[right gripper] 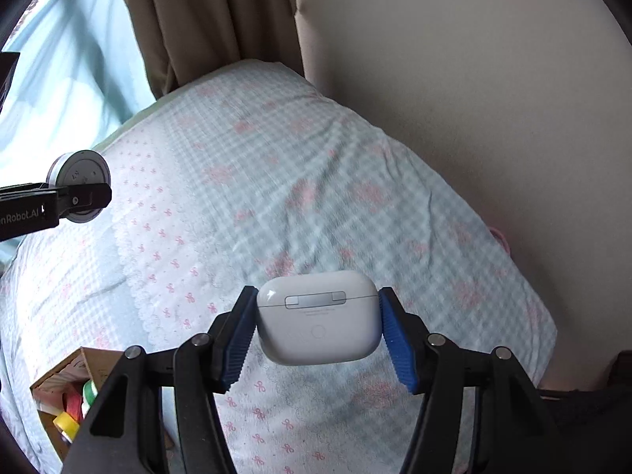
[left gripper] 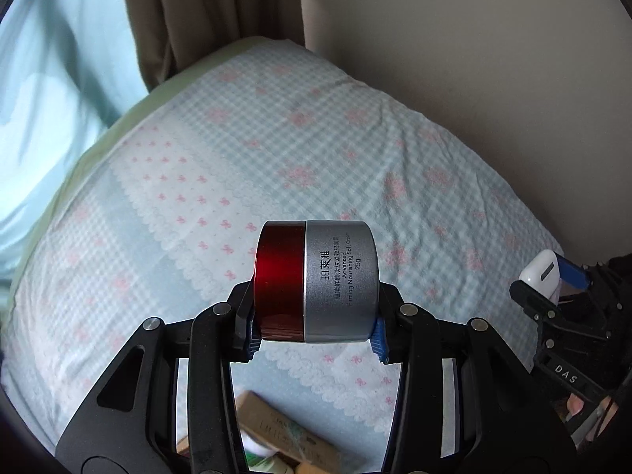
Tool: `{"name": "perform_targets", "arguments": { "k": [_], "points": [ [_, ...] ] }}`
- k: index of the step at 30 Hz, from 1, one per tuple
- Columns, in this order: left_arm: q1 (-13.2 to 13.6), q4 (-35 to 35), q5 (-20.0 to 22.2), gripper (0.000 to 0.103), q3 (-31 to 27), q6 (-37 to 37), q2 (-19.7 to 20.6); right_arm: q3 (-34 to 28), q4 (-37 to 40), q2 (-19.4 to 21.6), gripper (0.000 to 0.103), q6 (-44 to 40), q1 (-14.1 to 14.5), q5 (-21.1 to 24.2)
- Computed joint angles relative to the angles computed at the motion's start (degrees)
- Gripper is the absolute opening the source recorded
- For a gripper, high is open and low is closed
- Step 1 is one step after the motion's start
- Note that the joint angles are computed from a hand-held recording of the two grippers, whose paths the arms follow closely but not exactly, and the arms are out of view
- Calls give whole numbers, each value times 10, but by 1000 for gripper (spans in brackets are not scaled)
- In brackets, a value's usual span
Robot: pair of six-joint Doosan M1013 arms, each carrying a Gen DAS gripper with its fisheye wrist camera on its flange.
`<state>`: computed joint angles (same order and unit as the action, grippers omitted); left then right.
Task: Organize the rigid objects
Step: 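Lift and carry the red-and-silver jar and earbud case over the box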
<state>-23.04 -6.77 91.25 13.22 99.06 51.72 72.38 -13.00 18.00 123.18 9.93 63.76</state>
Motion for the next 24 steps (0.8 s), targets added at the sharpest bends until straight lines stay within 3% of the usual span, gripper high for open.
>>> {"name": "perform_targets", "arguments": {
  "k": [6,11,17,24],
  "points": [
    [28,4,-97,38,197,-26,-138,-59,45,-2,57,-79,21,21],
    [57,14,-144,38,320,-52,-222,-99,87,6,57,-138,50,30],
    [96,25,-186,38,444,-83,-298,-126,131,22,57,-185,92,34],
    [139,26,-210,38,552,-95,-346,-145,160,52,57,-217,135,44]
  ]
}}
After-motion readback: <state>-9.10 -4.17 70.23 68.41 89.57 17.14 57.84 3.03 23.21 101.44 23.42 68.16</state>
